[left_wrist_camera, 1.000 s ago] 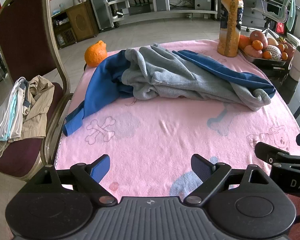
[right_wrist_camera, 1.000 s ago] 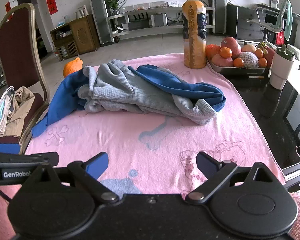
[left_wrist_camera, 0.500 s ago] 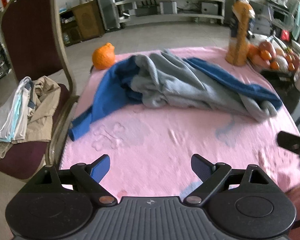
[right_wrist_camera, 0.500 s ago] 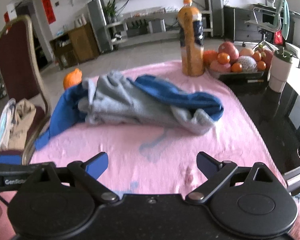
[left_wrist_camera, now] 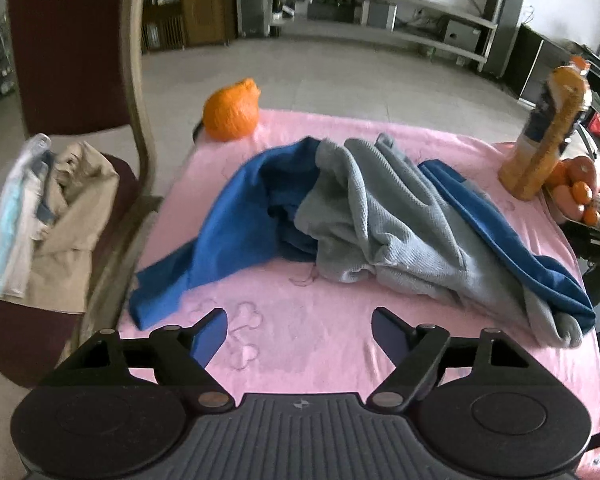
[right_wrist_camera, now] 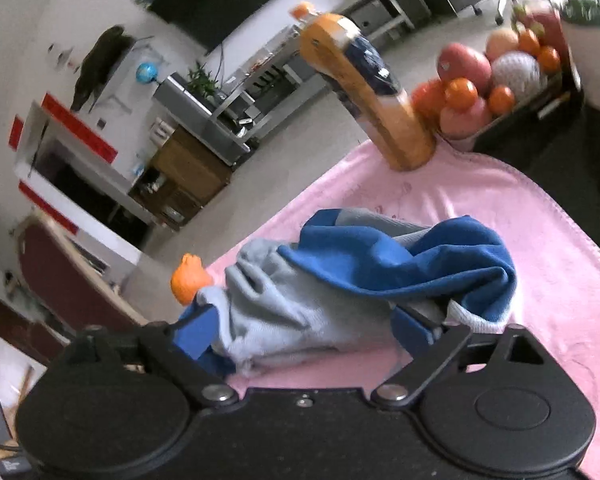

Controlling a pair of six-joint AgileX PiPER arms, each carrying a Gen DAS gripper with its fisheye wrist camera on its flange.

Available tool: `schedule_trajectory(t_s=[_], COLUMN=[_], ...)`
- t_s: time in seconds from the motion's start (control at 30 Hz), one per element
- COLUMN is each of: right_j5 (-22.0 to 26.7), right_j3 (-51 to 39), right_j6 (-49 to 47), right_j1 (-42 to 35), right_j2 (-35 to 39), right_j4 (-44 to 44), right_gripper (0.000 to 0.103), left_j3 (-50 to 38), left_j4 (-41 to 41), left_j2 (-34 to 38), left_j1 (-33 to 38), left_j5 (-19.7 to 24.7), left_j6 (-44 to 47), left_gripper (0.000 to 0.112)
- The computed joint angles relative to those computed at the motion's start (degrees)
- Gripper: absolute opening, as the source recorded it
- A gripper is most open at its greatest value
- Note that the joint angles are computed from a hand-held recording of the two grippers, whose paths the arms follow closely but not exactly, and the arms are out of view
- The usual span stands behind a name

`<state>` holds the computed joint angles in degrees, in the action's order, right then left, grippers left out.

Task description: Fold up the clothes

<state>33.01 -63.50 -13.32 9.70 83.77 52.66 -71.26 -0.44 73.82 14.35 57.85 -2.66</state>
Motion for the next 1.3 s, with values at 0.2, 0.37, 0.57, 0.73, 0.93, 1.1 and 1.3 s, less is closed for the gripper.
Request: schedule_trajectory(t_s=[0.2,0.37,0.57,0.73,0.93,1.1,1.3], right_j5=[-3.4,-2.4,0.3,1.3,1.9,2.1,1.6], right_j3=[3.5,3.4,0.4,-1.7,-2.5,-3.0,-0.4], right_j6=[-2.3,-5.7,-5.3,-2.8,-1.9,-1.4,-4.4], right_j1=[-2.3,-4.5,-4.4,-3.5,-2.9,-2.8,-5.0], right_j2=[6.6,7.0,9.0,9.8,10.5,11.5,11.5], right_j4=[4.7,10.6,8.9,4.8,2.9,2.2,7.7], right_gripper=[0.047,0.059,0.067,0.070,0.074,0.075,0.075], left_j3=[-9.3,-26.1,-42.2,-49.1,-46.6,-27.8,-4.5], left_j4=[-5.0,-7.2,-11.3,-19.1,-18.9,-24.4,-34.8], left_j2=[11.2,25.3,40.2,47.8,48.1,33.9,10.9], left_j1=[0.4,0.0,1.3,3.4,4.0,6.8,13.8], left_j5=[-2.6,1.3,8.1,11.3,7.5,-2.7,-5.3], left_j6=[-1.4,-7.1,-11.1,-10.8,-15.8,-6.0,14.4], left_gripper=[0.048,0.063,0.039,0.042,0.003,0.003,0.003])
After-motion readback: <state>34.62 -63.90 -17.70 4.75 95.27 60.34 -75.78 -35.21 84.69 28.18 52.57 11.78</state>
